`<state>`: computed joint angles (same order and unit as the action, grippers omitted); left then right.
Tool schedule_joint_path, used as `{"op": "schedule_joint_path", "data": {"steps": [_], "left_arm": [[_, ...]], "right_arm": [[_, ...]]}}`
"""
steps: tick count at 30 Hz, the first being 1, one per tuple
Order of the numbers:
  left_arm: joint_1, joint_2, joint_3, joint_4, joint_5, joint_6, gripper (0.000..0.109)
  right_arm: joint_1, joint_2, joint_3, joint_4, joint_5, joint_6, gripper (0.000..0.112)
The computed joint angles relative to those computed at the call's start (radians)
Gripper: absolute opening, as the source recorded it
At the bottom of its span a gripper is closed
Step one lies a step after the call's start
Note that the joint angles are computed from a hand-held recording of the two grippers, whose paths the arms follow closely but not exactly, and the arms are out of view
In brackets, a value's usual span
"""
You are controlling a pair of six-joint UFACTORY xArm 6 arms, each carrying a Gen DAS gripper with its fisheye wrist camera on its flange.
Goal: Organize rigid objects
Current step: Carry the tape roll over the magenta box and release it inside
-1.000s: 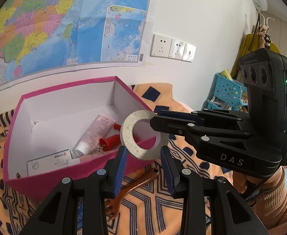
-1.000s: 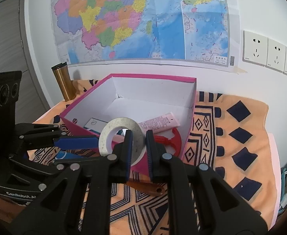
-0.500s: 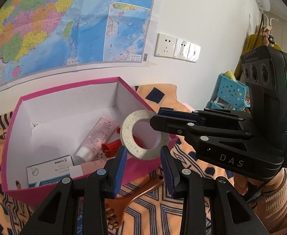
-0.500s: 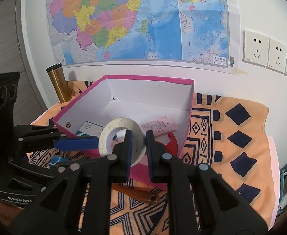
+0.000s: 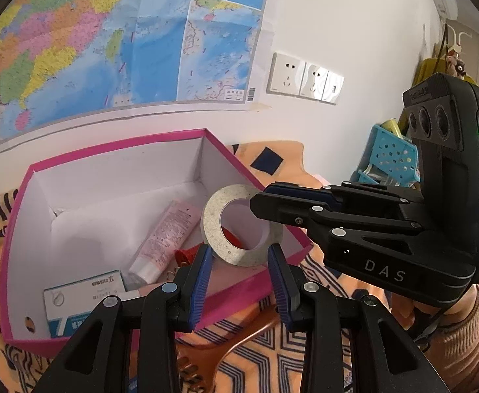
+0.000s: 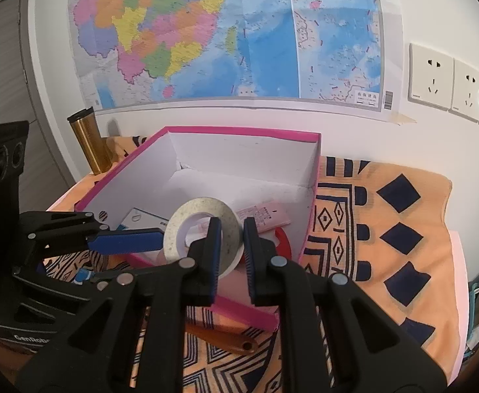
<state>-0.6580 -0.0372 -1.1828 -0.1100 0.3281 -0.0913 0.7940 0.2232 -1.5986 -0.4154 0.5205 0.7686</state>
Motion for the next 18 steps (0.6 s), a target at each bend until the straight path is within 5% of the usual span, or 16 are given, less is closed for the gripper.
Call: {"op": "schedule_joint_path", "data": {"steps": [18], "left_arm": [[0.022, 0.107, -0.115, -0.029, 0.061, 0.013, 0.035]], "right_arm": [[-0.028, 0.075, -0.077, 0.042, 0.040, -0.019, 0.016]]}}
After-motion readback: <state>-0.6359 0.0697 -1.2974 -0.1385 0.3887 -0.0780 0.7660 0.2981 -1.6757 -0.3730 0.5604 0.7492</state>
